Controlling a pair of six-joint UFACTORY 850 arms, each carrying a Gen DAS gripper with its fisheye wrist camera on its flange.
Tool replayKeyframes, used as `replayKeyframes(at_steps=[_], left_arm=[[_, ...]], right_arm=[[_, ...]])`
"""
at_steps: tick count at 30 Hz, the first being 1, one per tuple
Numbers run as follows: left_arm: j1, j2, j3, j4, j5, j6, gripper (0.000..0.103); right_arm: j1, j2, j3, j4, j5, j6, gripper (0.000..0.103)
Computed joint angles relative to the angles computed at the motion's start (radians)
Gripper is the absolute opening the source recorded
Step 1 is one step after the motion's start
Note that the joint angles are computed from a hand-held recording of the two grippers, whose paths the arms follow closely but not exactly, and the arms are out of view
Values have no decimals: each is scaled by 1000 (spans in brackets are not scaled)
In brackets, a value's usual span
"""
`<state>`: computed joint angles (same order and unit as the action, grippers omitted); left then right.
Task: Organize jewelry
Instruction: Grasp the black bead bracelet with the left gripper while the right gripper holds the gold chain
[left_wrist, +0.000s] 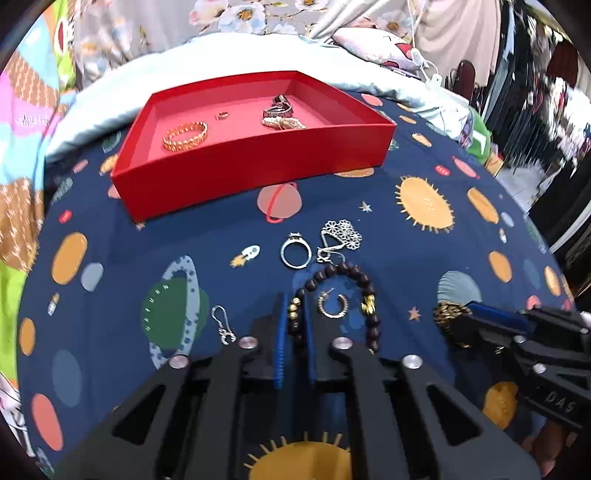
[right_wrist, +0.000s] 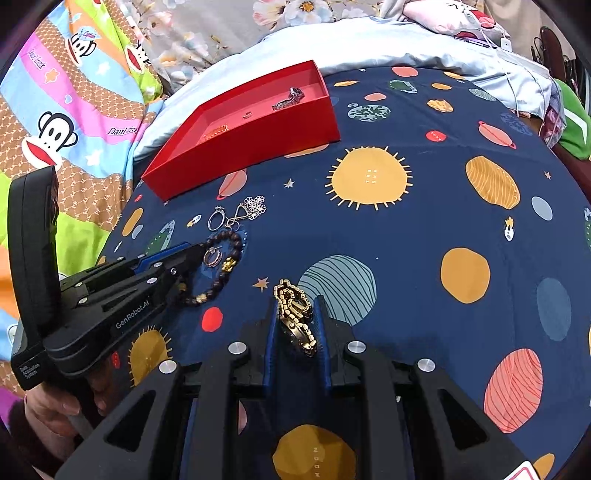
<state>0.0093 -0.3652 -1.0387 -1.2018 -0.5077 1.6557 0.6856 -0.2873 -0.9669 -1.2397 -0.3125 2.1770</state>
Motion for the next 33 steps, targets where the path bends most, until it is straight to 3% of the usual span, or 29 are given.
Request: replayKeyframes(at_steps=[17, 25, 33], left_arm=[[59, 90, 25, 27, -190, -117, 5], [65, 130, 8, 8, -217, -108, 4], [58, 106, -71, -22, -184, -105, 4]], right_arm=[[5, 39, -8, -45, -35, 13, 17], [3, 56, -18, -81, -52, 17, 17], [-34, 48, -57, -158, -35, 23, 17]])
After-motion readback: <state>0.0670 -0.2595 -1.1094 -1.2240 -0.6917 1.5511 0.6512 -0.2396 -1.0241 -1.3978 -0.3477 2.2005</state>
